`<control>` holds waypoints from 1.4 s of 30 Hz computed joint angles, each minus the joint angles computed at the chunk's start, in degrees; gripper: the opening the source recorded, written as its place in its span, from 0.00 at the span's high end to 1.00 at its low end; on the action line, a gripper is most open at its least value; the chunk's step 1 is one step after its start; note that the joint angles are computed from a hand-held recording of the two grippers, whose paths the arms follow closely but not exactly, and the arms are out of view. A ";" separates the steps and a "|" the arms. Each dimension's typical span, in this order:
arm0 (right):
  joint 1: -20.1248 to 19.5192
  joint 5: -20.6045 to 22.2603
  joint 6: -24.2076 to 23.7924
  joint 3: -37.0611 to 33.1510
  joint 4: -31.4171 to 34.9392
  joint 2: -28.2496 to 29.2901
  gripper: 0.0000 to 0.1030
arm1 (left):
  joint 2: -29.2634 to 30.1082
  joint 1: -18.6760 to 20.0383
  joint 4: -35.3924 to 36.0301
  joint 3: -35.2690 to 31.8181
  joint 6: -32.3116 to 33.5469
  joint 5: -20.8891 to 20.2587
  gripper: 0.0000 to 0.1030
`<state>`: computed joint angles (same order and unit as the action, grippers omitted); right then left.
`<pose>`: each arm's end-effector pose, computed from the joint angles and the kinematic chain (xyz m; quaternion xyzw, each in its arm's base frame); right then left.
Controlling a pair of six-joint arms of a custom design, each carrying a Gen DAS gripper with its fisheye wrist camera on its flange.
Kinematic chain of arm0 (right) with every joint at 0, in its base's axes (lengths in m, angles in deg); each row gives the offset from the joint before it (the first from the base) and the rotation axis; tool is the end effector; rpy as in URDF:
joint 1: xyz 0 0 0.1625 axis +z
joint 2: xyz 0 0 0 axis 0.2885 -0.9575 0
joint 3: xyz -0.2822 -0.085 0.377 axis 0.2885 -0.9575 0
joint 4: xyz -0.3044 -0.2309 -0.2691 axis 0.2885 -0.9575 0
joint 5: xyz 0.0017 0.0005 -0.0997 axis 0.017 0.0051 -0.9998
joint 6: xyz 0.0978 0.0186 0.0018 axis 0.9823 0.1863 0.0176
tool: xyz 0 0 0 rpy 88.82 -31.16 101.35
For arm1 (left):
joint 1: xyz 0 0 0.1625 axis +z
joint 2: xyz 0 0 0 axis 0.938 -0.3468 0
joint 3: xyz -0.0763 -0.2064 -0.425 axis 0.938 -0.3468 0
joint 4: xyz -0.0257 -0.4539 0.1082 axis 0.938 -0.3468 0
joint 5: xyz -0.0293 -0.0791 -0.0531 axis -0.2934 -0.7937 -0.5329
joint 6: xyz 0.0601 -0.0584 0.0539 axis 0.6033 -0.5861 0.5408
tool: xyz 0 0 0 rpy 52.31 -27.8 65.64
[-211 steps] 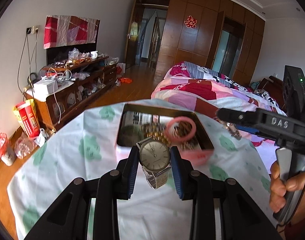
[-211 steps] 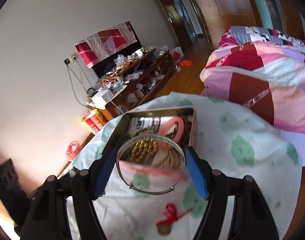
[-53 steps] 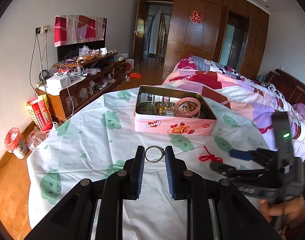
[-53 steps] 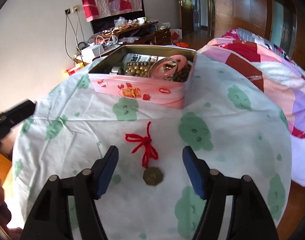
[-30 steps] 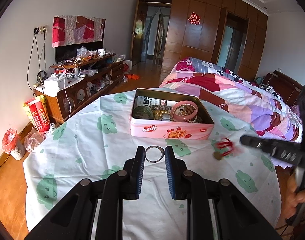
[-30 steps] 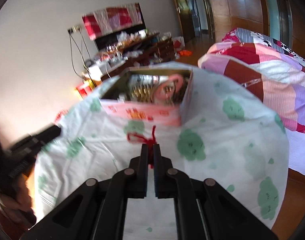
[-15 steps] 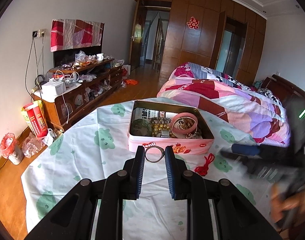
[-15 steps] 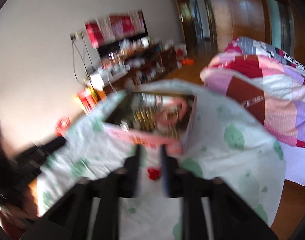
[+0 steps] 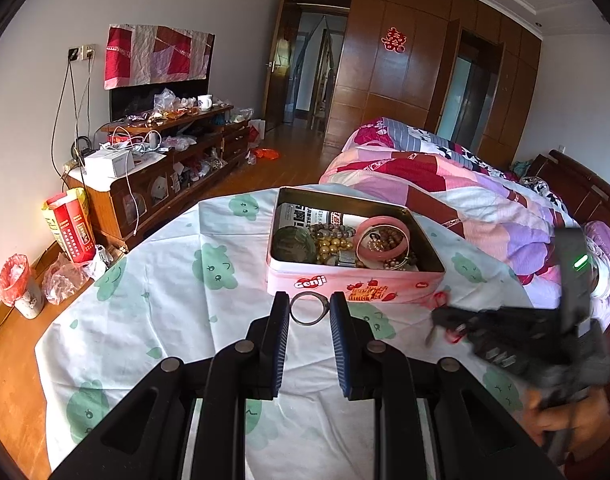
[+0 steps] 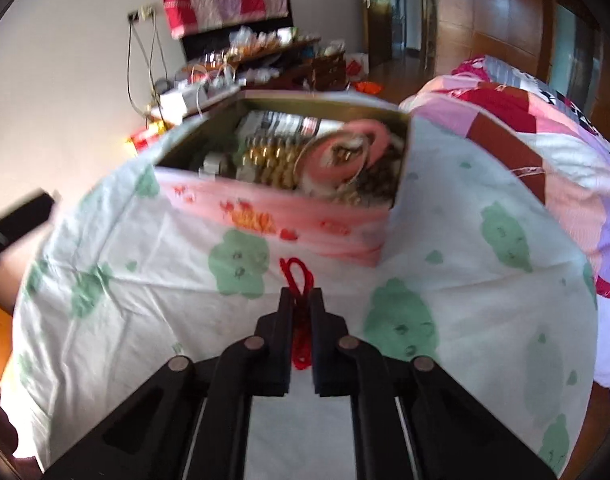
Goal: Organize jewelry
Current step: 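Carry the silver ring and red string charm over the pink tin with both grippers, then open both grippers to drop the ring and charm into the tin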
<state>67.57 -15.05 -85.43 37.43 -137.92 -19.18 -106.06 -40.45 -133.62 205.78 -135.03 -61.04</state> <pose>0.0632 -0.5539 0.2092 0.3806 -0.8880 0.1755 0.1894 -0.3096 -0.4326 0.0117 0.0641 0.8231 -0.4729 0.3078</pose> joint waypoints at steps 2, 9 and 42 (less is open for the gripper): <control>-0.46 3.51 2.39 -0.44 3.95 -2.52 0.91 | 0.35 0.52 -1.39 -0.44 1.50 -0.37 0.80; 1.69 10.90 6.69 -3.33 8.92 -5.81 0.91 | 1.73 2.02 -8.33 -2.86 10.17 -0.11 0.80; 2.02 12.53 13.78 -11.88 -3.59 10.97 0.24 | 10.16 14.60 -15.63 -18.83 29.25 -2.35 0.36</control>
